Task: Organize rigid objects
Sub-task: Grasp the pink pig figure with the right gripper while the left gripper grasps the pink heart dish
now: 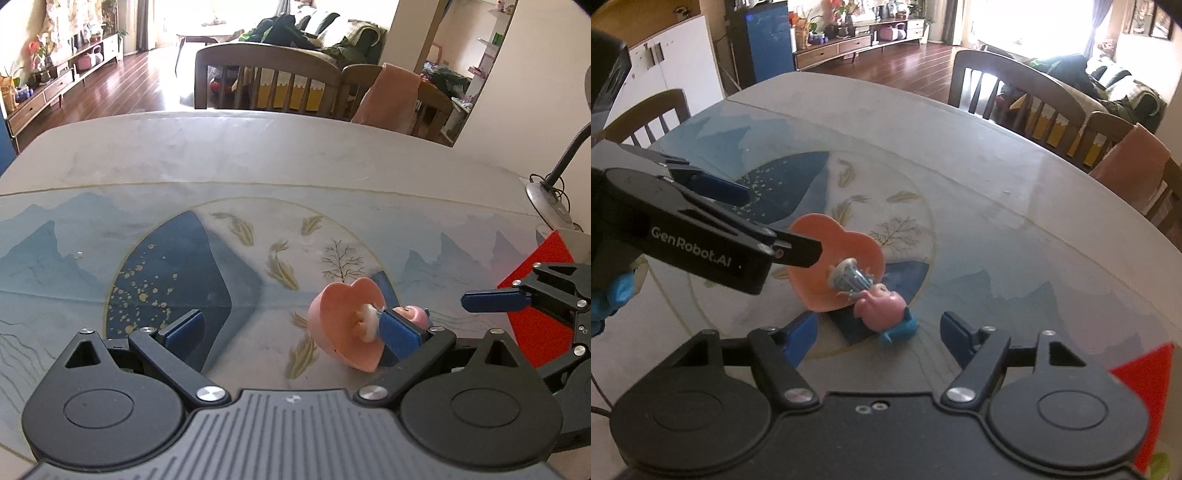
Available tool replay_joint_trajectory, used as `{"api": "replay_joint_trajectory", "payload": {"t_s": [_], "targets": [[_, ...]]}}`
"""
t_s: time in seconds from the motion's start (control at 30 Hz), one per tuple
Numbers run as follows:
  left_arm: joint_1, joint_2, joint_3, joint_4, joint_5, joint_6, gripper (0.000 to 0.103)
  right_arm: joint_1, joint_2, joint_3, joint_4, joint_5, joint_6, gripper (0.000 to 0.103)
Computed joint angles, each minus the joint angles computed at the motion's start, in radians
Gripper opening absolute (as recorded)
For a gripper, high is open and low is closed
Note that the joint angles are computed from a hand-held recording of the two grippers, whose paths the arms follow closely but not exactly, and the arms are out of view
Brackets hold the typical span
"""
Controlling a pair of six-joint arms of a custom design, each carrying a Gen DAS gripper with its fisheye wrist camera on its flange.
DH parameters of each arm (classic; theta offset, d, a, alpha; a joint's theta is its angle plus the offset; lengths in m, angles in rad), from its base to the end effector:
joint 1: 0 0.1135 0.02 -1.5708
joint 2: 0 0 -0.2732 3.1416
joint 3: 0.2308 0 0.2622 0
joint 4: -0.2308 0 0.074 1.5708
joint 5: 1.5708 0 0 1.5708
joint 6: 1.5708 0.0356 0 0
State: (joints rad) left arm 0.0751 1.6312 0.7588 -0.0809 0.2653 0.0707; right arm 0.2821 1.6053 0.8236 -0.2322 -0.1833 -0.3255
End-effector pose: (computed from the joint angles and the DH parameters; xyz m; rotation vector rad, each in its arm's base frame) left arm 0.3091 0.0139 0.1409 0.1007 2.4951 -0.2741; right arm 0.2964 0.0927 0.1568 -0.8342 2.4349 0.2204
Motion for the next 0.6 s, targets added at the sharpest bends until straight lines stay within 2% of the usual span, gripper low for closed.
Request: {"api": "replay_joint_trajectory", "payload": {"t_s": [0.27,0.43,0.6], "targets": [[-0.007,0.076,0.035,0.026,0.006,-0.006,0.101,0.014,0.069,0.039,0.014,-0.011,-0.046,0.062],[0.0,0.109,0.053,0.033,0.05,-0.019,0.1,0.011,0.087,0.042,0.02,-0.023,-0.051,0.058],[-0.017,0.139,0.083,0.021,0.063,-0.03,0.1,0.012,0.098,0.038,0.036,-0.024,-0.049,0.057]]}}
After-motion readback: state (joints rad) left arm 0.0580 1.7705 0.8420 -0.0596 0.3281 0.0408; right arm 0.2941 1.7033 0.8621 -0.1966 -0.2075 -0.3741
